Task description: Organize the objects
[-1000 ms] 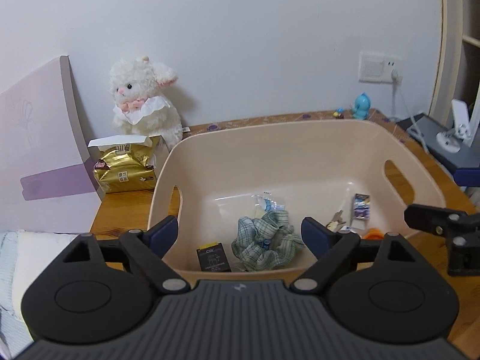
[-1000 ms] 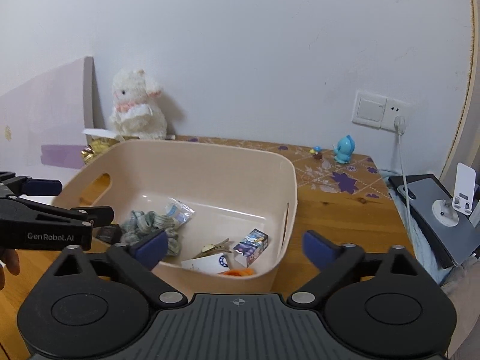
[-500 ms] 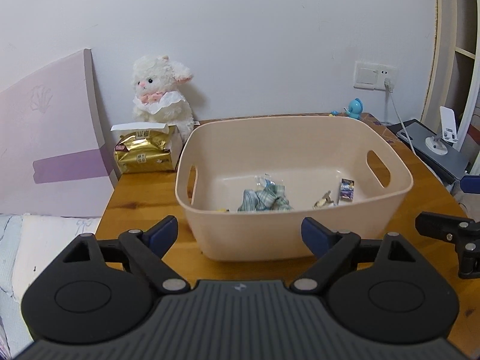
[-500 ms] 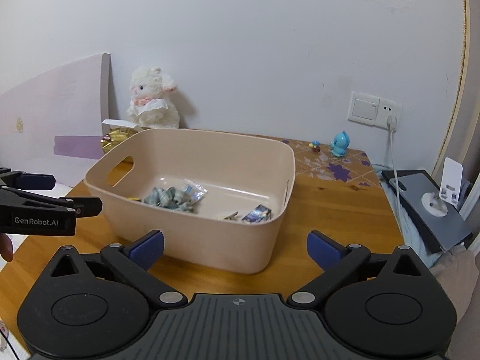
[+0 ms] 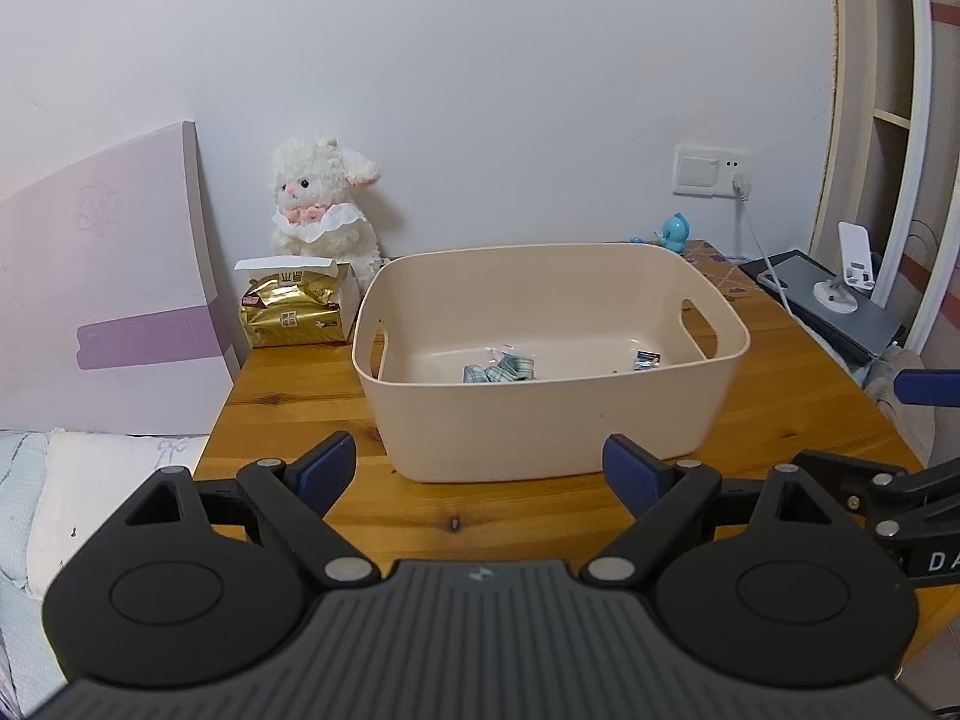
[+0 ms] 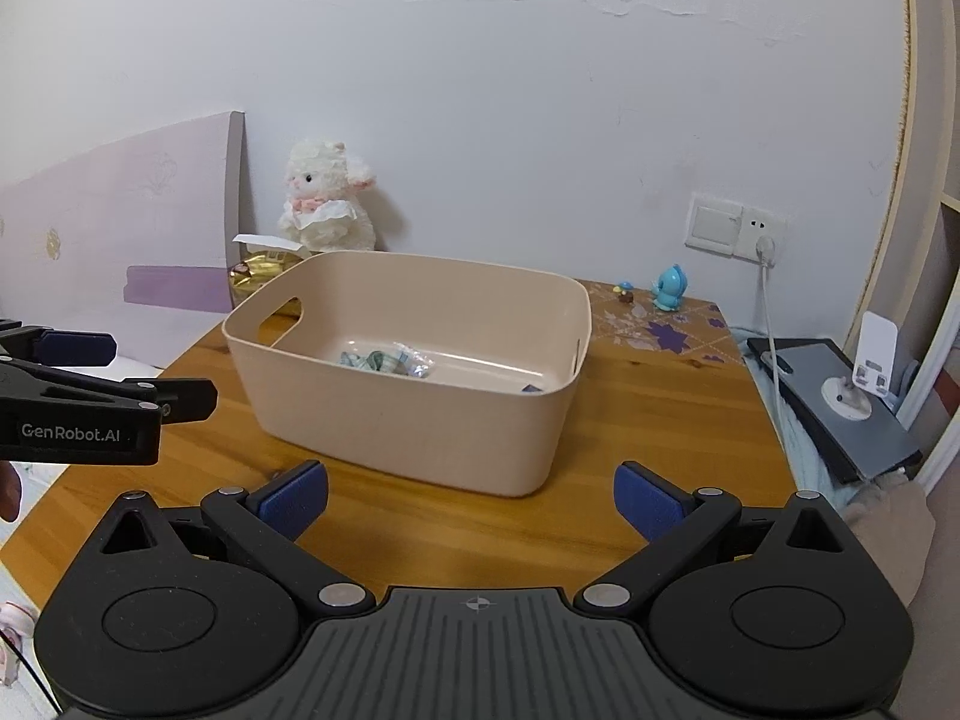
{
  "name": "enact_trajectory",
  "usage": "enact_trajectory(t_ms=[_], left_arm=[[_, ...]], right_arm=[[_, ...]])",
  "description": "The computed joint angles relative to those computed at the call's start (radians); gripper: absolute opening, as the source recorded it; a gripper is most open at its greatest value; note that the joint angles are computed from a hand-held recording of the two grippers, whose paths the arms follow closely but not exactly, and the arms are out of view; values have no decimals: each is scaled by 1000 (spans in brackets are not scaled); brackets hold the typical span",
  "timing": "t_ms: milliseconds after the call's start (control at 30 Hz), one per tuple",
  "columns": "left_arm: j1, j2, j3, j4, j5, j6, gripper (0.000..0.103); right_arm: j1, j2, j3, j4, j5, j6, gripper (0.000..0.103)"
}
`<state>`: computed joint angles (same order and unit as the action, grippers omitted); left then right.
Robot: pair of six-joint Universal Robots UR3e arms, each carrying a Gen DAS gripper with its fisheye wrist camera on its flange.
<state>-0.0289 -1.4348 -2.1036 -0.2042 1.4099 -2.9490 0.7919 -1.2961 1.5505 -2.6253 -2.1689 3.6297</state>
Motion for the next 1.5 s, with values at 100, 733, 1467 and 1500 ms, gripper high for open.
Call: enact_trajectory(t_ms=[100, 733, 1467, 1500], left_arm=[[2, 63, -50, 1, 7, 7, 90], [151, 536, -273, -249, -104, 53, 90], [388, 952, -292, -691, -294, 170, 90], [394, 961, -289, -706, -299, 175, 90]], right_arm=[[28, -21, 17, 11, -25, 32, 103], [149, -83, 110, 74, -83, 245, 103], [336, -108, 41, 303, -302, 413, 103], [335, -108, 38, 308, -299, 412, 103]])
